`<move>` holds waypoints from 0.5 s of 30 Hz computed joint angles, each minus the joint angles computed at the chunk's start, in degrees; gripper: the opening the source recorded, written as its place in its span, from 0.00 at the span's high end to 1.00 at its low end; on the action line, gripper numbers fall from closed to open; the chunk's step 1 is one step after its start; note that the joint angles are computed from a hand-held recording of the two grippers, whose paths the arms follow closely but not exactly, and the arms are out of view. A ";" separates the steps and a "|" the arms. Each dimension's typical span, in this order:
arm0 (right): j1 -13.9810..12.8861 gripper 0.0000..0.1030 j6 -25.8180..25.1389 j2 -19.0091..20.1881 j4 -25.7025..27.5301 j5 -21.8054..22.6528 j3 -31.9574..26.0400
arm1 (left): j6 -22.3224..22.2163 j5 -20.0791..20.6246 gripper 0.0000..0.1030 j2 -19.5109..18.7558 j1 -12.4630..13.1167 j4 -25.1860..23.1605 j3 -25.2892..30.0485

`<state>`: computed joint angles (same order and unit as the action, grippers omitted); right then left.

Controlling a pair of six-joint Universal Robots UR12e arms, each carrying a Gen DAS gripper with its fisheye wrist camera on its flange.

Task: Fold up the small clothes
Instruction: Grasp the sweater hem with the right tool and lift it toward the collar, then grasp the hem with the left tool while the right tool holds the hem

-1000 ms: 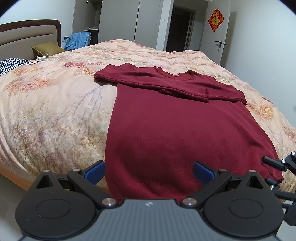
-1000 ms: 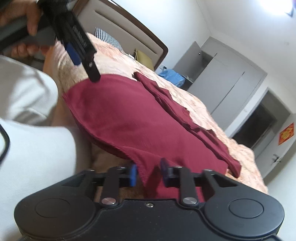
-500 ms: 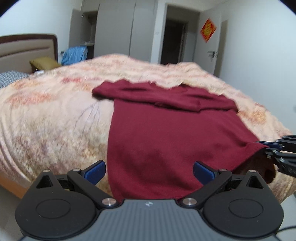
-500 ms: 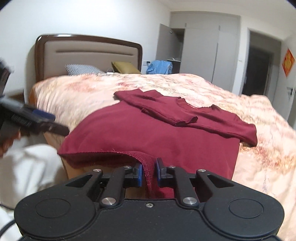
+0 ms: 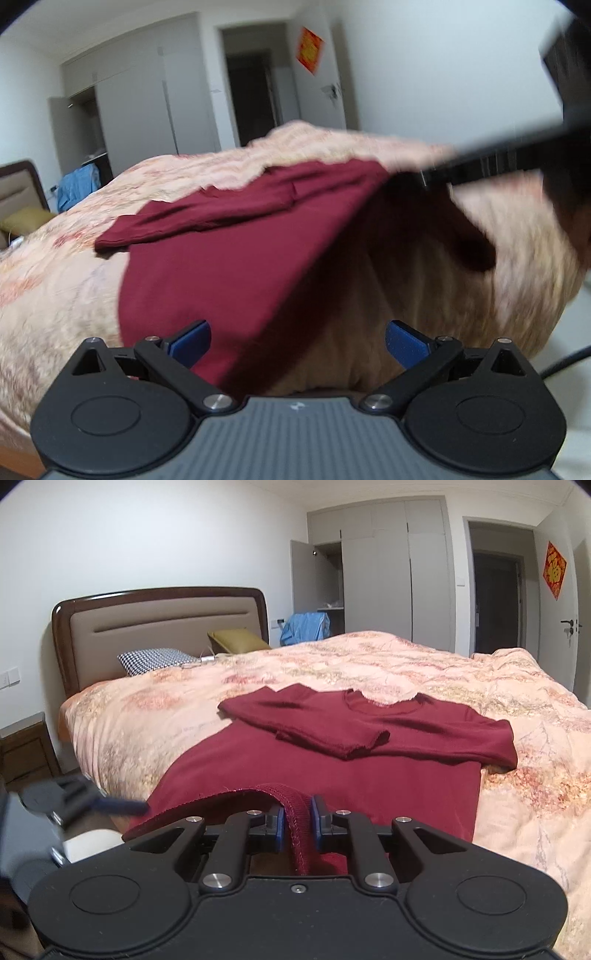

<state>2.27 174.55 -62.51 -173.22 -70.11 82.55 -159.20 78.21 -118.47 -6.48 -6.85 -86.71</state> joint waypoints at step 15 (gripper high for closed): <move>0.38 0.85 -1.14 -1.98 -2.90 -2.24 3.47 | 5.35 14.44 0.30 -1.88 -1.10 6.90 0.25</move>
